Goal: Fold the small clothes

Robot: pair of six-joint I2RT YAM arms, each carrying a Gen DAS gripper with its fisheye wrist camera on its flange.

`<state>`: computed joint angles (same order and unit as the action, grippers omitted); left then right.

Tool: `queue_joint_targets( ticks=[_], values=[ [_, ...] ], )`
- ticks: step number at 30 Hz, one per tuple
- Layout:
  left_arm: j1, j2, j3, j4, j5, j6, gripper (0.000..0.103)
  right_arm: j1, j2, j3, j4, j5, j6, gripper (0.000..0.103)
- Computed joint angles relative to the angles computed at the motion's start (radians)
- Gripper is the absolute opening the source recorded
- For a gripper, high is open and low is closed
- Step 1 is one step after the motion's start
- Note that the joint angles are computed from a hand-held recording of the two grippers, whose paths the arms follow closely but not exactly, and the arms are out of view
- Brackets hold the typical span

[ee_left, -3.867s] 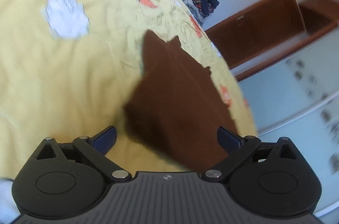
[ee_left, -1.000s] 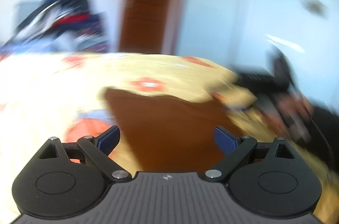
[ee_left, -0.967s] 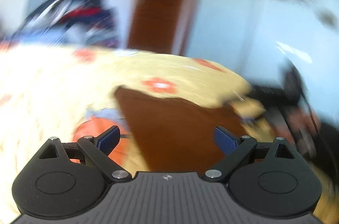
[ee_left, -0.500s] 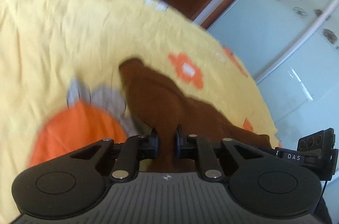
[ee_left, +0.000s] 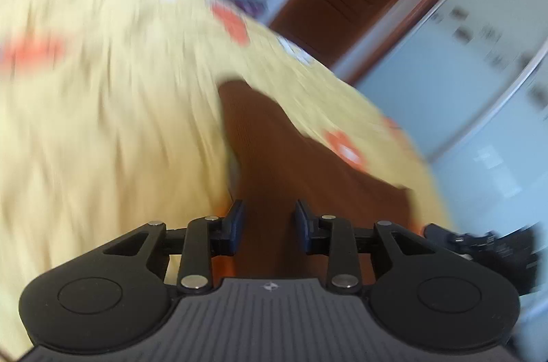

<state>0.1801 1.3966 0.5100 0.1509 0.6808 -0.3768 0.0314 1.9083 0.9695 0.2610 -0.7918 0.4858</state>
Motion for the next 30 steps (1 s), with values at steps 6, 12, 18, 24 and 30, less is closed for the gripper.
queue_joint_targets(
  ticks=[6, 12, 18, 24, 30],
  values=[
    [-0.015, -0.068, -0.119, 0.068, 0.096, -0.079, 0.049, -0.014, -0.144, -0.142, -0.120, -0.063, -0.082, 0.095],
    [-0.056, -0.070, -0.100, 0.038, 0.051, -0.046, 0.052, 0.083, -0.126, -0.142, -0.155, 0.037, -0.165, 0.083],
    [0.035, -0.108, -0.081, -0.081, 0.075, 0.022, 0.055, 0.031, -0.135, -0.143, -0.212, -0.023, -0.174, 0.079],
    [-0.013, -0.034, -0.100, -0.039, 0.095, 0.018, 0.064, 0.015, -0.127, -0.151, -0.196, -0.082, -0.167, 0.086],
    [-0.049, -0.138, -0.077, -0.171, 0.003, 0.018, 0.018, 0.028, -0.115, -0.112, -0.264, -0.072, -0.194, 0.028]
  ],
)
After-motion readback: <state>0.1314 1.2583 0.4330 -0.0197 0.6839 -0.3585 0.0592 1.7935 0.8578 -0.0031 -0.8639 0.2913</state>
